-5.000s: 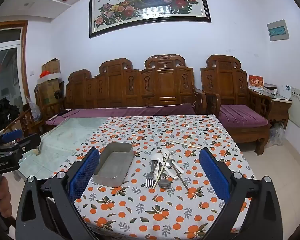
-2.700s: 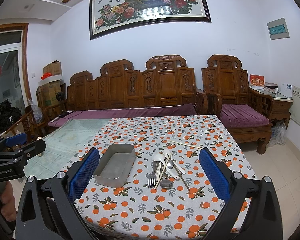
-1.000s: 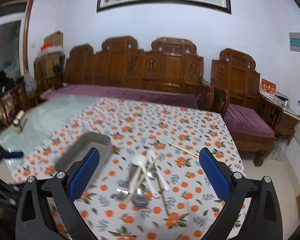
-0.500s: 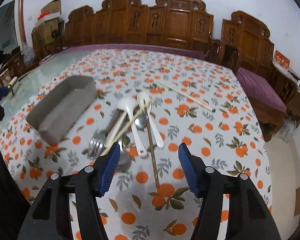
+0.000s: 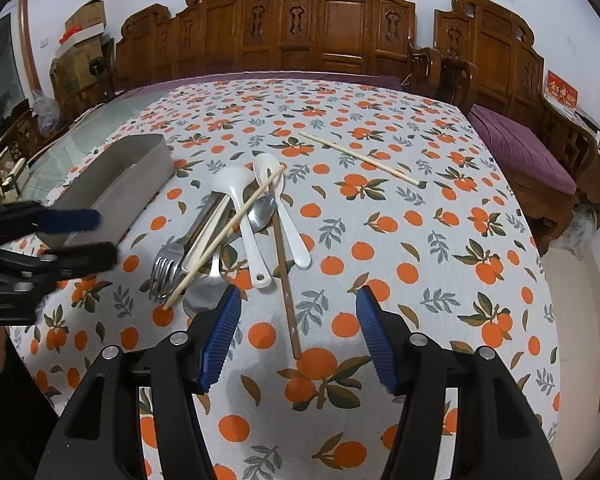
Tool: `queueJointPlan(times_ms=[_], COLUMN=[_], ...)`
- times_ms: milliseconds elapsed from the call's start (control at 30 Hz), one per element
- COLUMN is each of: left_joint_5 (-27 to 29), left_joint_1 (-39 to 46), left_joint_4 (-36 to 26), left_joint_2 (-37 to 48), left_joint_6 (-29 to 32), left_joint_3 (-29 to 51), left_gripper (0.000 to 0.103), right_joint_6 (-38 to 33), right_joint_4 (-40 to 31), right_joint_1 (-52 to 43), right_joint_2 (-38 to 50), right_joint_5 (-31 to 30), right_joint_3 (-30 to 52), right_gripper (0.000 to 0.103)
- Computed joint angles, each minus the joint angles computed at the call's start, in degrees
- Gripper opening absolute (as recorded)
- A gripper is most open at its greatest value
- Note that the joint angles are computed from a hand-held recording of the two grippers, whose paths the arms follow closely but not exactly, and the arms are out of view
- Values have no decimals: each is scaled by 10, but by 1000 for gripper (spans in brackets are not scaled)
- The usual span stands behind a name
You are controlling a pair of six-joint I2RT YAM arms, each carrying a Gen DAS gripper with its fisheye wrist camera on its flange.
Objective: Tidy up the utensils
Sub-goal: 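Move the left gripper to the utensil pile and grasp a steel fork, then carry the fork into the grey tray and open the left gripper while the right gripper grasps a chopstick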
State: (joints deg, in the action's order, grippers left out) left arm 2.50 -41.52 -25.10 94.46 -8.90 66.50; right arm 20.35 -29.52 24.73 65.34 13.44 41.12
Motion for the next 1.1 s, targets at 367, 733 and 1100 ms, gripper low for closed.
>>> queueJointPlan(times_ms=[367, 733, 1100], left_joint_5=[36, 82, 72], left_joint_1=[20, 32, 44], left_joint_4=[10, 33, 18], left_joint_2=[108, 65, -12], left_joint_6=[-32, -38, 26], left_joint_3=[49, 12, -34], left_gripper=[36, 2, 2], right_joint_6=[0, 10, 35], right_joint_4=[5, 13, 53], right_joint_1=[-8, 15, 31], right_joint_2=[2, 27, 84], right_joint_5=[-9, -5, -21], right_joint_3=[-2, -3, 26], right_gripper=[62, 62, 48])
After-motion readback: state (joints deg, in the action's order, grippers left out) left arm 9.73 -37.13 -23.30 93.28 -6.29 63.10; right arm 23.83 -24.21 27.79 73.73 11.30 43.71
